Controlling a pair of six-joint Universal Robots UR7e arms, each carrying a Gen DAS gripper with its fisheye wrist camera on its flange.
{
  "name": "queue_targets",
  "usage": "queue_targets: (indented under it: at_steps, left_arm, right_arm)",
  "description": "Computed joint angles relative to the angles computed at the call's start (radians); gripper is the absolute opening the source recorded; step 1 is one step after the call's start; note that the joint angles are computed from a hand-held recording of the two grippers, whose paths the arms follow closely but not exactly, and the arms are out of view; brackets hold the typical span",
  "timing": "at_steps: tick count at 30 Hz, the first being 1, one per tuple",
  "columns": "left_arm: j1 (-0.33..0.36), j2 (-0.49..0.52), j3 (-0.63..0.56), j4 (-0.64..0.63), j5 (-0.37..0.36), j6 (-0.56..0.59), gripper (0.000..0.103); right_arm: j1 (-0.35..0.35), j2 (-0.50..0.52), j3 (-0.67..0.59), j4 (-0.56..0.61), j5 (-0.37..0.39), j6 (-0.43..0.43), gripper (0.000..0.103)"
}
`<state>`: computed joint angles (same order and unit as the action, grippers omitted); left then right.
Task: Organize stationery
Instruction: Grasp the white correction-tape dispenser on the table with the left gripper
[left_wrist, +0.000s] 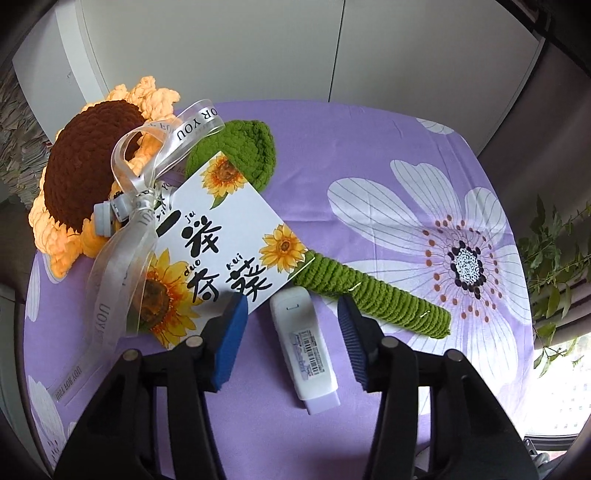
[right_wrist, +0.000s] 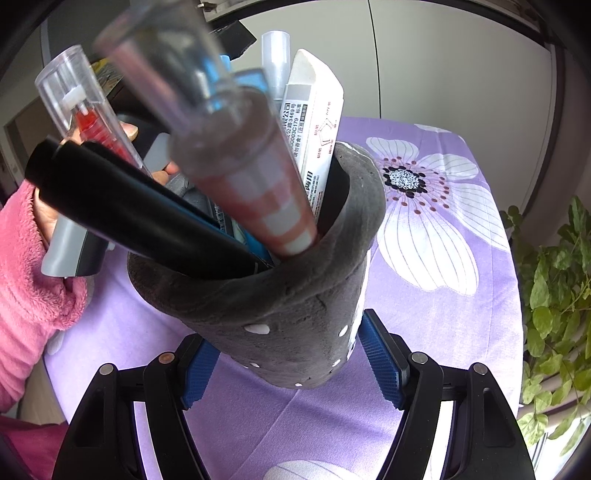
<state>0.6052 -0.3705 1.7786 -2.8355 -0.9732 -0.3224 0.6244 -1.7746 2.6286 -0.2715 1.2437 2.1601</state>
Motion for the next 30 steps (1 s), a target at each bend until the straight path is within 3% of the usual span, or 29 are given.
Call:
queue_targets:
  at_steps: [7,8,10,14,26,30]
  left_arm:
    - [-0.019,-0.057,0.072,-0.046,-0.066,0.011,0.037]
    - [-0.020,-0.056,0.071,-0.033,-0.070,0.015,0.035]
    - [-0.020,-0.046,0.060,-0.002,-0.072,0.009,0.021]
    - [-0.022,-0.009,0.023,0.019,-0.016,-0.001,0.021]
    - [0.004,0.027,-0.045,0.126,0.017,-0.056,0.029]
    - [0.010,0.033,-0.065,0.139,0.016,-0.043,0.022]
  right_arm:
    - [0.001,0.000,0.001,0.000,0.001,0.000,0.074]
    - [0.000,-0.002,0.002,0.000,0.000,0.000,0.074]
    - [0.002,-0.001,0.003,-0.001,0.002,0.001,0.074]
    - [0.004,0.000,0.001,-0.002,0.004,0.002,0.074]
    - [-0.009,-0.003,-0.002,0.012,-0.009,-0.003,0.074]
    - [-0.002,0.002,-0.007,0.010,-0.003,0.001,0.074]
